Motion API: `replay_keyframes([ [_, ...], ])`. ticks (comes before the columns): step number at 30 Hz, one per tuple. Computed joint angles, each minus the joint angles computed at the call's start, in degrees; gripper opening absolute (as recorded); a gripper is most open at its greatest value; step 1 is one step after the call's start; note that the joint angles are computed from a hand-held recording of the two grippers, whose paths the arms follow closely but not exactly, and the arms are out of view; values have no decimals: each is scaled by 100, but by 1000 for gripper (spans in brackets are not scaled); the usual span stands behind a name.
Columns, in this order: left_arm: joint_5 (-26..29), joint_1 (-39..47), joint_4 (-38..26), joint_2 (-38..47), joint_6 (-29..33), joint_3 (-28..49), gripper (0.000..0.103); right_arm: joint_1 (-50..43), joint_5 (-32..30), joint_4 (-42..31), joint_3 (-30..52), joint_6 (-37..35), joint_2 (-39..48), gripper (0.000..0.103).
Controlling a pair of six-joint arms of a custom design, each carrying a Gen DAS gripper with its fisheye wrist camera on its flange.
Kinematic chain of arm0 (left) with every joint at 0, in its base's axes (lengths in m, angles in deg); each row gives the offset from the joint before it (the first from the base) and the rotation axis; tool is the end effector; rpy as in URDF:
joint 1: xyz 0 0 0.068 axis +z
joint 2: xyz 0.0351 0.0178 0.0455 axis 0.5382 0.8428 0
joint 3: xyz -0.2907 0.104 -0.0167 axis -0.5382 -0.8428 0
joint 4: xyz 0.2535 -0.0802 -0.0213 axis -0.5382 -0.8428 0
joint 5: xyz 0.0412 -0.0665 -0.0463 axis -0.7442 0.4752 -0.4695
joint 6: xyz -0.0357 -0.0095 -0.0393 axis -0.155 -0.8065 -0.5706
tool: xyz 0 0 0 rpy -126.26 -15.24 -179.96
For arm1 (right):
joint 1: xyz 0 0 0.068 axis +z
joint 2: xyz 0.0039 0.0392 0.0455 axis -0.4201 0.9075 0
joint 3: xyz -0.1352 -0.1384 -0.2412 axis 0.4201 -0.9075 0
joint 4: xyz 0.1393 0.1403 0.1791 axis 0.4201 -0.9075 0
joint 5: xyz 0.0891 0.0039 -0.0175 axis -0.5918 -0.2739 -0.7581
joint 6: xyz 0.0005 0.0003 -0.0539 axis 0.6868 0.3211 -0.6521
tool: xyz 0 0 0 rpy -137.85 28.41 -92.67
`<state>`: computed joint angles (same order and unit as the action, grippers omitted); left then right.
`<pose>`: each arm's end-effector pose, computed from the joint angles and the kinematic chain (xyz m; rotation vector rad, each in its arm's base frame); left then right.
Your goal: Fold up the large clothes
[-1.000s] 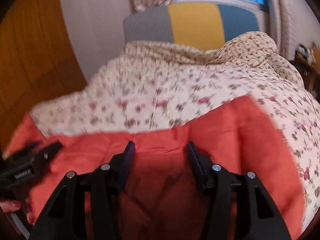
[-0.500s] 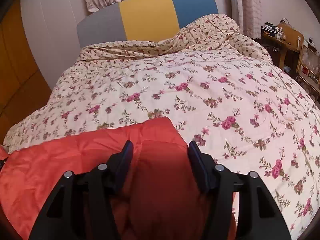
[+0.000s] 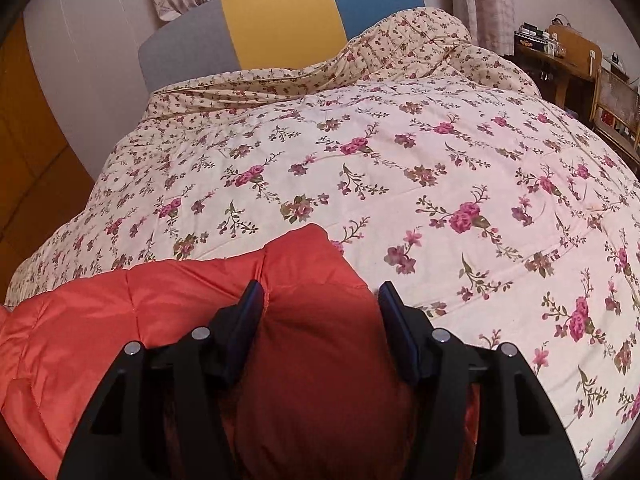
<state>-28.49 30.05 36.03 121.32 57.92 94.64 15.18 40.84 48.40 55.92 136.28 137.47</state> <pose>0.4461 -0.0325 0.1598 0.3023 2.4364 -0.4461 0.1855 0.1255 0.1595 1.0289 2.1568 -0.1079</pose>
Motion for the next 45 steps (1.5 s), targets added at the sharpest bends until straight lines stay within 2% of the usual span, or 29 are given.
replay_keyframes([
  [3, -97, 11, 74, -156, -4, -164, 100, 88, 86, -69, 4, 119, -18, 63],
  [4, -202, 24, 142, -307, -7, -325, 100, 136, 100, -219, 47, 231, -45, 67],
  [6, -193, 126, 289, -645, 28, -662, 100, 388, 221, -835, 232, 733, -120, 67],
  [9, 398, 478, 792, -1337, -63, -1441, 100, 1251, 648, -1753, 499, 1892, -329, 68],
  [12, 902, 802, 872, -1914, -14, -2017, 100, 2215, 1007, -2948, 1146, 3052, -45, 68],
  [14, 1211, 992, 1283, -2393, -42, -2614, 100, 2748, 1348, -3261, 1438, 3480, 169, 66],
  [16, 1257, 1017, 1606, -2752, 74, -3051, 100, 3050, 1569, -2910, 1692, 3096, 407, 61],
  [19, 1087, 933, 1803, -3051, 345, -3470, 100, 2996, 1368, -2460, 2193, 1967, 1020, 55],
  [21, 1124, 862, 1287, -2920, 772, -3355, 100, 2728, 867, -2465, 2570, 1398, 1560, 55],
  [22, 976, 788, 939, -2812, 988, -3254, 100, 2631, 725, -2366, 2630, 1160, 1738, 56],
  [25, 1253, 1021, 898, -2862, 1057, -3434, 100, 2598, 747, -2190, 2585, 989, 1849, 56],
  [28, 1475, 1272, 681, -2972, 1205, -3491, 100, 2697, 727, -2256, 2570, 1187, 1704, 56],
  [30, 1580, 1442, 536, -3088, 1306, -3555, 100, 2946, 843, -2341, 2531, 1698, 1585, 56],
  [33, 1800, 1803, 304, -3218, 1450, -3572, 100, 3426, 975, -2970, 2759, 2637, 1653, 56],
  [36, 1907, 2202, 319, -3384, 1567, -3698, 100, 3830, 976, -3444, 3059, 3114, 1775, 57],
  [39, 2000, 2428, 0, -3500, 1932, -3691, 100, 4168, 1004, -3930, 3464, 3598, 2041, 56],
  [40, 2003, 2496, -55, -3554, 2002, -3706, 100, 4274, 989, -4062, 3590, 3739, 2132, 54],
  [41, 1996, 2570, -110, -3598, 2050, -3722, 100, 4344, 986, -4083, 3648, 3793, 2177, 46],
  [45, 2164, 2957, -540, -3552, 2230, -3663, 100, 4481, 988, -4063, 4014, 3623, 2438, 29],
])
